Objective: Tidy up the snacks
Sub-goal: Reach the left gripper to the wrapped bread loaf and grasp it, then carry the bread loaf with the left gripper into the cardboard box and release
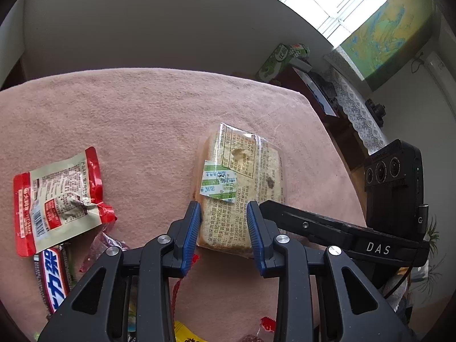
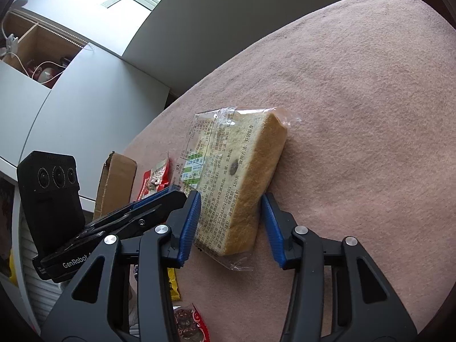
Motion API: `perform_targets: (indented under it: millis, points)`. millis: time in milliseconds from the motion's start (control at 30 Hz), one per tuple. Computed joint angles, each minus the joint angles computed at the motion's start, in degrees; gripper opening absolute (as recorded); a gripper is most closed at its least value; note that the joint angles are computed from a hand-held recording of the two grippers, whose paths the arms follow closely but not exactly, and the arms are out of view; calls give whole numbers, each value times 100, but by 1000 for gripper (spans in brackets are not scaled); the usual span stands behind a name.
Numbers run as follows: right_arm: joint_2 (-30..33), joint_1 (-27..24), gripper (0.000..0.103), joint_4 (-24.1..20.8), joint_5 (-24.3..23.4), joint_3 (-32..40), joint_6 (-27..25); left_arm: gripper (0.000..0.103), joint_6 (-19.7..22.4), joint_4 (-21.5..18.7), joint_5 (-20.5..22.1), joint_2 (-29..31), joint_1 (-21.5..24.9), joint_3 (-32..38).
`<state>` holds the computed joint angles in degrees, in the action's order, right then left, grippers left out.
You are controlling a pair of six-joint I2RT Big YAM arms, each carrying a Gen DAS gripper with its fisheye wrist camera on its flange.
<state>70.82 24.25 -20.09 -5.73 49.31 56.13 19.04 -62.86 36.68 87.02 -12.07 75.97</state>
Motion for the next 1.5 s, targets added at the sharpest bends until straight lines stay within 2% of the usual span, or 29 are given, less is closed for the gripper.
perform_targets:
  millis: [267, 400, 533, 767, 1033, 1233, 1500]
  points:
    - [-232, 261, 45, -348, 314, 234, -70, 30, 149, -54, 216, -161, 125, -39]
    - [-200, 548, 45, -517, 547, 553, -141, 30, 236, -103, 413, -324, 361, -55]
    - [5, 888, 45, -667, 706, 1004, -305, 31, 496, -172, 590, -560, 783, -100]
    - [763, 1447, 45, -760, 715, 2010, -568, 31, 985, -504, 850, -782, 1721, 50]
    - [1974, 1858, 45, -979, 426, 3452, -978, 31, 1419, -750, 1000, -775, 2845, 295]
    - [2892, 2055, 45, -1365, 232, 4565, -1229, 30, 1425, -670, 981, -496, 3547, 472]
    - [3687, 2221, 45, -1784, 101, 5516, -1417, 30, 1188, -313, 813, -155, 4020, 472]
